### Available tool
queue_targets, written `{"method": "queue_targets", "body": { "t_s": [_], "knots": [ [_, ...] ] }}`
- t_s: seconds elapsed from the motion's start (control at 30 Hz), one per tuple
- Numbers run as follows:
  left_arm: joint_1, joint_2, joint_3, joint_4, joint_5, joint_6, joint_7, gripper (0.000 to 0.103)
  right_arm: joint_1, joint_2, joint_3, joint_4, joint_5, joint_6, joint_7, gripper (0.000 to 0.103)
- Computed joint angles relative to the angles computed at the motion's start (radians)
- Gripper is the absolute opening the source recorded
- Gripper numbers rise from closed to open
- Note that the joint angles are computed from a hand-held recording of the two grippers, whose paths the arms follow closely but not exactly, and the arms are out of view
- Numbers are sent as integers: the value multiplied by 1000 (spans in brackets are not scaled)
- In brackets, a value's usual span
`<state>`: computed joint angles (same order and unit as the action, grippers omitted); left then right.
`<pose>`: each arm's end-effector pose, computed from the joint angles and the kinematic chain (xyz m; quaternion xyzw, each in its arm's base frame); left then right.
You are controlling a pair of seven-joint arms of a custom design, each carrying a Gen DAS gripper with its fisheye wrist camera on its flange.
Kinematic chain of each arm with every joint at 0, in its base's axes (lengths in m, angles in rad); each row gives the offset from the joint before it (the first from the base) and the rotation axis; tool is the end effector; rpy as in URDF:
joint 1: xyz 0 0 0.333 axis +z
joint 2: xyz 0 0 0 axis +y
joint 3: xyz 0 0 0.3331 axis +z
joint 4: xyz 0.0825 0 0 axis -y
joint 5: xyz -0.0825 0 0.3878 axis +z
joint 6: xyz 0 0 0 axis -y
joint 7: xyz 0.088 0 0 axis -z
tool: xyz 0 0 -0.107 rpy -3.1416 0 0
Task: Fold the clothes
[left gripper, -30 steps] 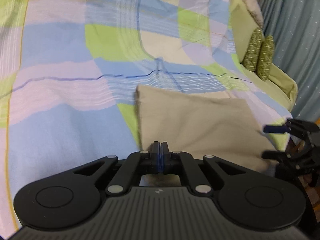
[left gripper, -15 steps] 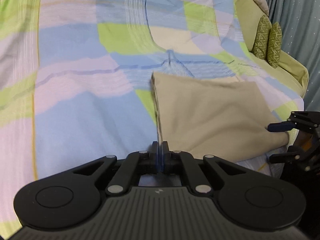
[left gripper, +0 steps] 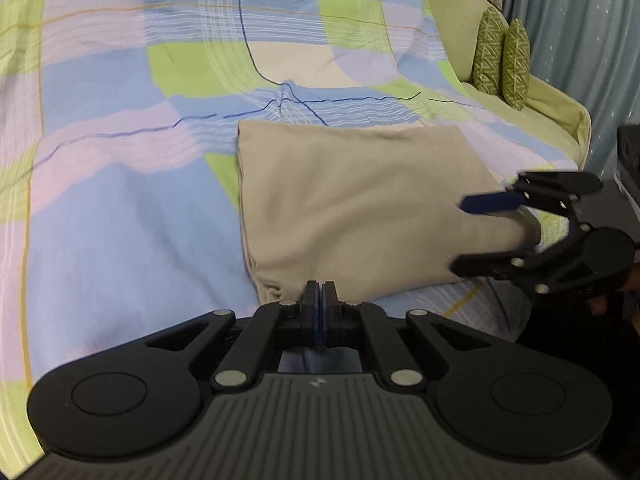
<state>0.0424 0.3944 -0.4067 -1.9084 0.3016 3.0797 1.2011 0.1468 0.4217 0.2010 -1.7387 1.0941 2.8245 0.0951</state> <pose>0.6391 -0.2355 0.4164 -0.5830 0.7089 -0.3613 0.1644 0.6780 0.1791 0.4048 -0.8371 0.3283 -0.1847 0.3967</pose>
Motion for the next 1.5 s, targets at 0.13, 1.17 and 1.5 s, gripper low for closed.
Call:
{"method": "queue_targets", "body": {
  "t_s": [0.13, 1.17, 1.5],
  "knots": [
    [-52, -5, 65, 10, 32, 60, -57, 0, -23, -43, 0, -33, 47, -18, -17, 67],
    [-188, -21, 201, 85, 185, -133, -167, 2, 30, -126, -88, -165, -198, 75, 402, 75],
    [-278, -52, 297, 62, 393, -112, -212, 2, 30, -148, -75, -208, -218, 122, 402, 77]
  ]
}}
